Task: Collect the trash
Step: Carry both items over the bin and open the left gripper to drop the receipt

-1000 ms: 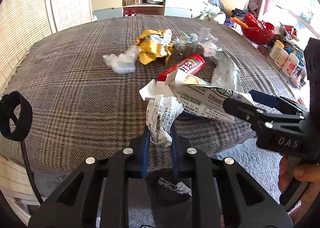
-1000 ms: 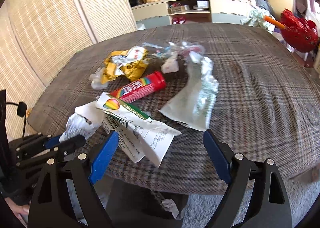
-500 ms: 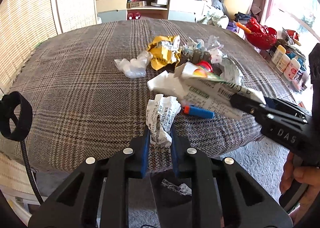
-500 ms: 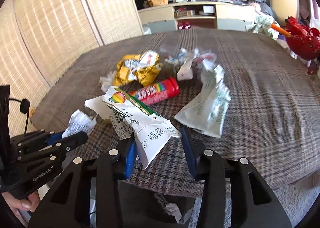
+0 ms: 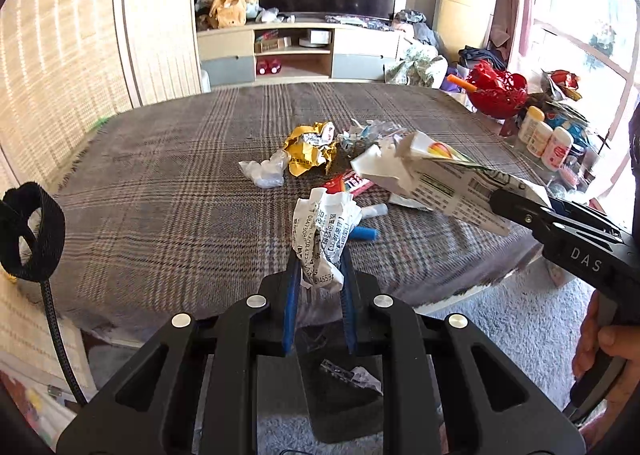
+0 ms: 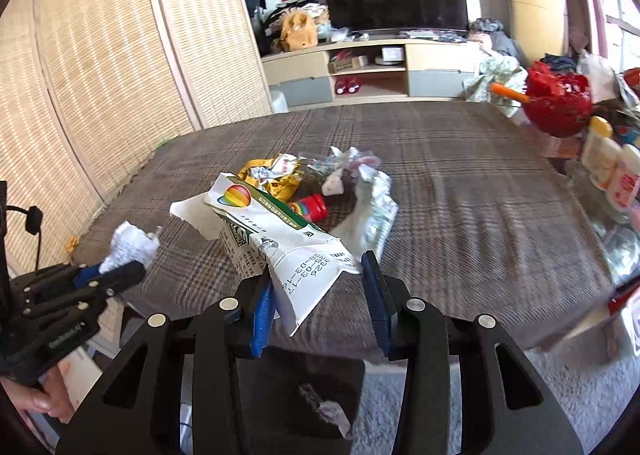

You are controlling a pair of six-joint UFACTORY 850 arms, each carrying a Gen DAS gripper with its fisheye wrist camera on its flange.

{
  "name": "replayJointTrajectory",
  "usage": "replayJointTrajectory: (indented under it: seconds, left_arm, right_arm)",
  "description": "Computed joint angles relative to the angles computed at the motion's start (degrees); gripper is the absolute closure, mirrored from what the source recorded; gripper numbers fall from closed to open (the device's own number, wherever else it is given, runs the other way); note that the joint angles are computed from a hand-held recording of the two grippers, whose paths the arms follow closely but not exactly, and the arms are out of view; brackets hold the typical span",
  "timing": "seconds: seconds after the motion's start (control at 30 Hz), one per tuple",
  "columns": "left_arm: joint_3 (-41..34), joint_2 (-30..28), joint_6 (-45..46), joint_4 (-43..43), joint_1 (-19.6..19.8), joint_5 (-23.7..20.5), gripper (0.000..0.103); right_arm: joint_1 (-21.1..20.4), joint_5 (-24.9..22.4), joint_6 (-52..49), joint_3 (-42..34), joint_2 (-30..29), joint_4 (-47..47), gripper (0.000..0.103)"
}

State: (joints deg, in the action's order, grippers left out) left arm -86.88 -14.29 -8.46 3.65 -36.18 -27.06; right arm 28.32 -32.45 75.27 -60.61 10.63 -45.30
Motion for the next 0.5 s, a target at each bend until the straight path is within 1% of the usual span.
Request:
replayJointTrajectory:
  seconds: [0.17, 0.27, 0.37, 0.5]
  left_arm:
    - [6.03, 4.99, -3.44, 2.63, -1.33, 0.32, 0.086]
    - [9.17, 6.9, -4.89, 3.24, -1.94, 0.34, 0.086]
    - [12.23, 8.17, -4.27, 1.61, -2.55, 0.19, 0.086]
    - [15.16, 8.27, -4.05, 0.36, -2.84, 0.33, 0.086]
  right_arm:
    - [3.56, -4.98, 2.13, 3.23, 3.91, -0.36, 0.061]
    - [5.29, -6.79, 3.5, 5.39, 5.78, -0.03, 0.061]
    - [6.6, -7.46, 4.36, 7.83, 7.24, 1.22, 0.061]
    - [7.06, -7.17, 4.35, 10.15, 7.31, 3.53, 0.061]
